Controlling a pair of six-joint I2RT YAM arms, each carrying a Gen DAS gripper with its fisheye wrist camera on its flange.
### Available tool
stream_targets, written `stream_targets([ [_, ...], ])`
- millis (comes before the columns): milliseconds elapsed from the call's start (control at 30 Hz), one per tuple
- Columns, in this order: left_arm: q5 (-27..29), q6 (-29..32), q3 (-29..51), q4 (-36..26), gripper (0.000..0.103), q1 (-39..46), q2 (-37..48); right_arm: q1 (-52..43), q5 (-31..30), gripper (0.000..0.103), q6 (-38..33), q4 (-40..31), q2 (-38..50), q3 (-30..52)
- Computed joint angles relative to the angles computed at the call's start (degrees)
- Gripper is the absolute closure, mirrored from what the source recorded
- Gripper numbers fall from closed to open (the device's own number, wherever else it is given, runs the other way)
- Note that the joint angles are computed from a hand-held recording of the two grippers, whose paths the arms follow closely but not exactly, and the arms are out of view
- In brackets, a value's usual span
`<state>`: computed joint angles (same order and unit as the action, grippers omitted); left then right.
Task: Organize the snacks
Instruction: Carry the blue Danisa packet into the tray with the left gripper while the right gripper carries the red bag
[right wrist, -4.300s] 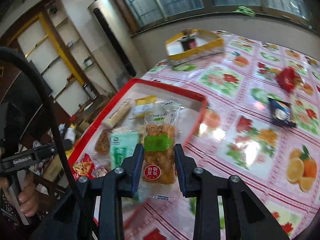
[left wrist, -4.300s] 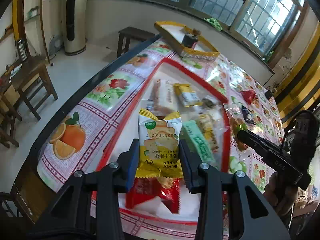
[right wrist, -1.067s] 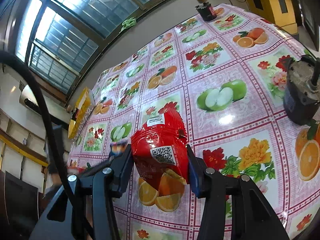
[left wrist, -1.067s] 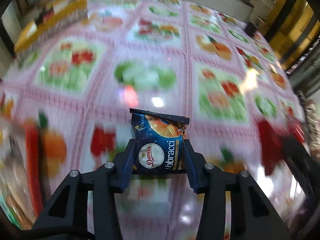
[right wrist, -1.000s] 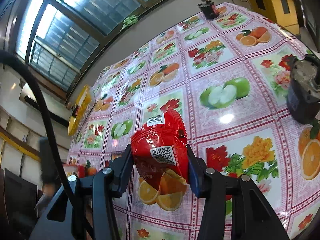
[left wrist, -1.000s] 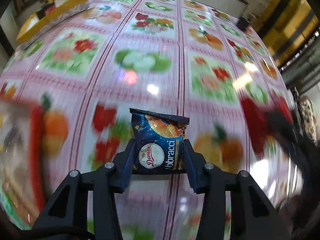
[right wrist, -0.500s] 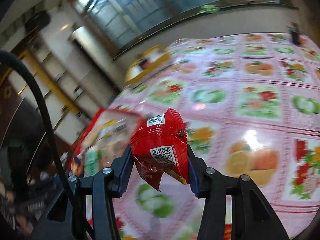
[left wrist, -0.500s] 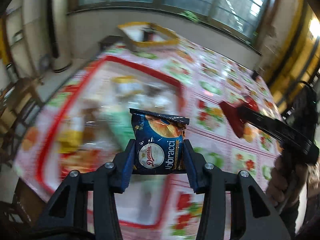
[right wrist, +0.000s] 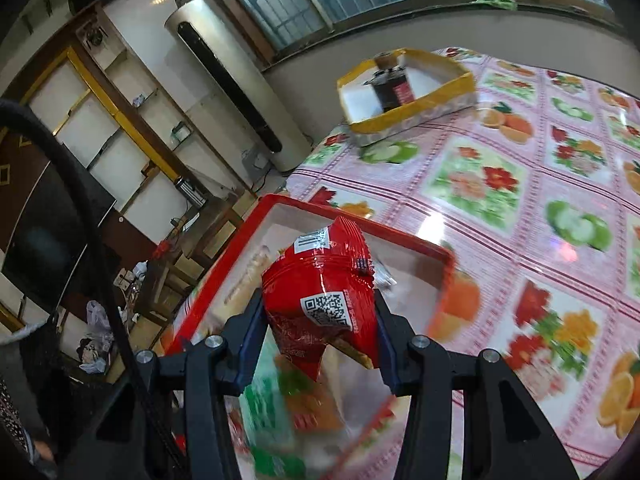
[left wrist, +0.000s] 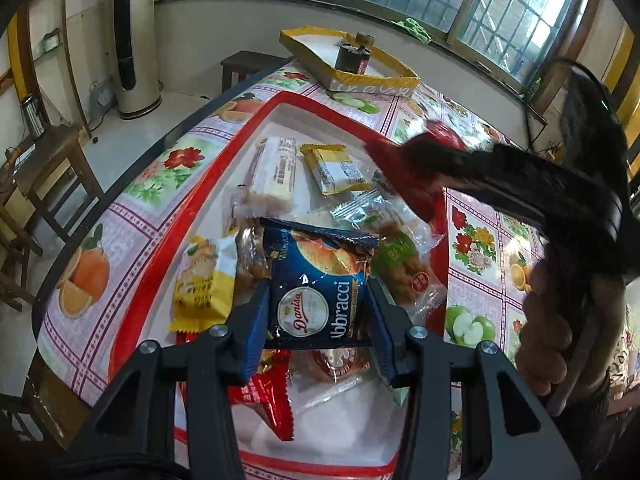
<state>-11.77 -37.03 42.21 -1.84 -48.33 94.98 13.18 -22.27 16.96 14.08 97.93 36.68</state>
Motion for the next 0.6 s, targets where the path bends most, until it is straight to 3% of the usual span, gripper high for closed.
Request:
stream_targets([
  [200,-0.70,1.00,1.65,0.18,0.055,0.62,3.11,3.20,2.46,0.054,0.89,-1.24,5.28,5.58],
  [367,0.58,0.45,0.55,1.67,0.047,1.73,3.27,5.78,4.82,0.049,1.39,-1.62,7.76,7.25],
  [467,1.43,0.20,-1.54,2.78,0.034,1.89,1.05,6.36,8.27,0.040,2.40,-1.23,2.70,3.86],
  [533,-2.28,-0.24,-3.17,2.83,0.028,-0.45,-1.61,6.31,10.34,0.027,2.66,0.00,-3.76,-1.08],
  [600,-8.44,-0.82,-4.51,2.19,0.021,-4.50,-3.99,6.39,11.91,0.024,2.95,0.47,-11.97,-7.63],
])
